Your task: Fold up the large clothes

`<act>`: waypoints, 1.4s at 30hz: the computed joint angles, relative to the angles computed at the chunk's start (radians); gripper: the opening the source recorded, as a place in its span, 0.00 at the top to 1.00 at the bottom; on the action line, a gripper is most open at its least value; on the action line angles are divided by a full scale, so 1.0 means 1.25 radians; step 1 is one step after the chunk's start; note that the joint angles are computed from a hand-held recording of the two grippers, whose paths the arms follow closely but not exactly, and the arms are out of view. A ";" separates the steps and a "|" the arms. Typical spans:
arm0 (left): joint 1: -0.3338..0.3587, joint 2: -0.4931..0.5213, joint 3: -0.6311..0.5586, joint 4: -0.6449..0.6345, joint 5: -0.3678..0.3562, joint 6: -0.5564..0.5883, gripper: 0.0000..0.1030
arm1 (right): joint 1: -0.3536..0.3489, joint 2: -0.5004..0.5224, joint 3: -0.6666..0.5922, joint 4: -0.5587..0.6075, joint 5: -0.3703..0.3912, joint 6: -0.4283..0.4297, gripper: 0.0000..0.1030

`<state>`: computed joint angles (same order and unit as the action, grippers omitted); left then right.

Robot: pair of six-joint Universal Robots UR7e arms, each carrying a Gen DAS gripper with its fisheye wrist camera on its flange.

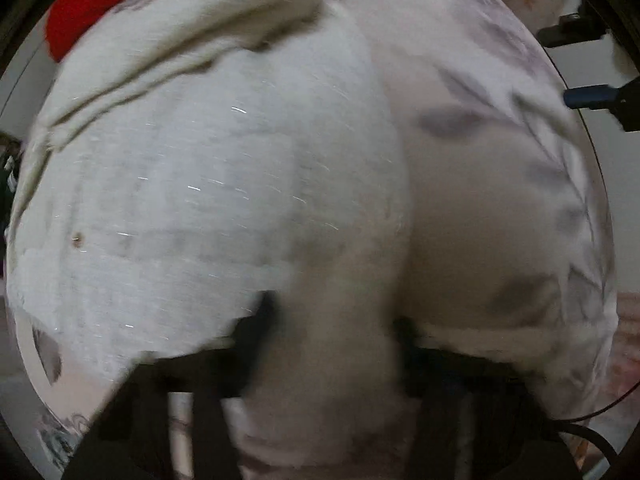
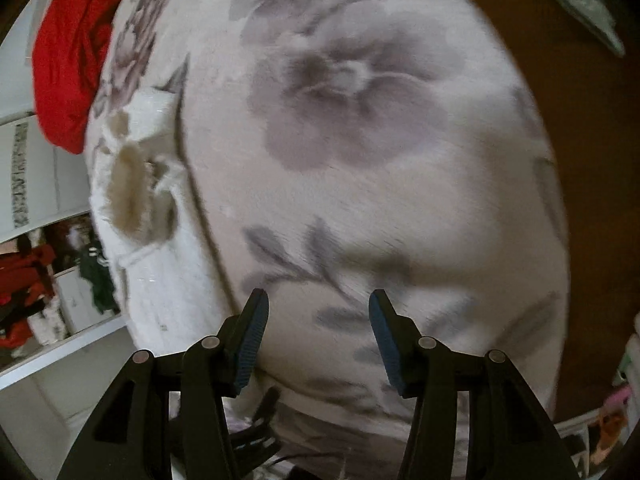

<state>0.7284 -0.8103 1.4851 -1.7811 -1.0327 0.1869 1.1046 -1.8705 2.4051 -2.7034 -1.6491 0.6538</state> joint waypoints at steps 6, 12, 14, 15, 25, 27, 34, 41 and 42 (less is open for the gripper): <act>0.003 -0.003 -0.040 -0.027 0.007 -0.009 0.89 | -0.050 0.194 -0.101 -0.193 0.230 -0.086 0.32; 0.004 0.009 -0.066 0.015 0.004 -0.049 0.89 | -0.031 0.378 -0.284 -0.235 0.293 -0.085 0.14; 0.007 0.011 -0.077 0.028 0.001 -0.052 0.89 | -0.015 0.417 -0.351 -0.176 0.265 -0.114 0.14; 0.007 0.012 -0.076 0.028 -0.001 -0.054 0.89 | -0.004 0.437 -0.386 -0.134 0.236 -0.131 0.13; 0.022 0.015 -0.106 0.041 -0.020 -0.035 0.89 | 0.016 0.544 -0.545 0.019 0.184 -0.124 0.15; 0.026 0.013 -0.131 0.053 -0.025 -0.029 0.89 | 0.035 0.555 -0.562 0.019 0.170 -0.135 0.66; 0.049 0.028 -0.291 0.128 -0.066 -0.040 0.89 | 0.142 0.555 -0.624 0.051 0.018 -0.051 0.79; 0.104 0.116 -0.584 0.254 -0.105 -0.043 0.89 | 0.284 0.632 -0.854 0.232 -0.148 0.013 0.80; 0.119 0.144 -0.658 0.286 -0.107 -0.038 0.89 | 0.307 0.663 -0.914 0.273 -0.175 0.022 0.80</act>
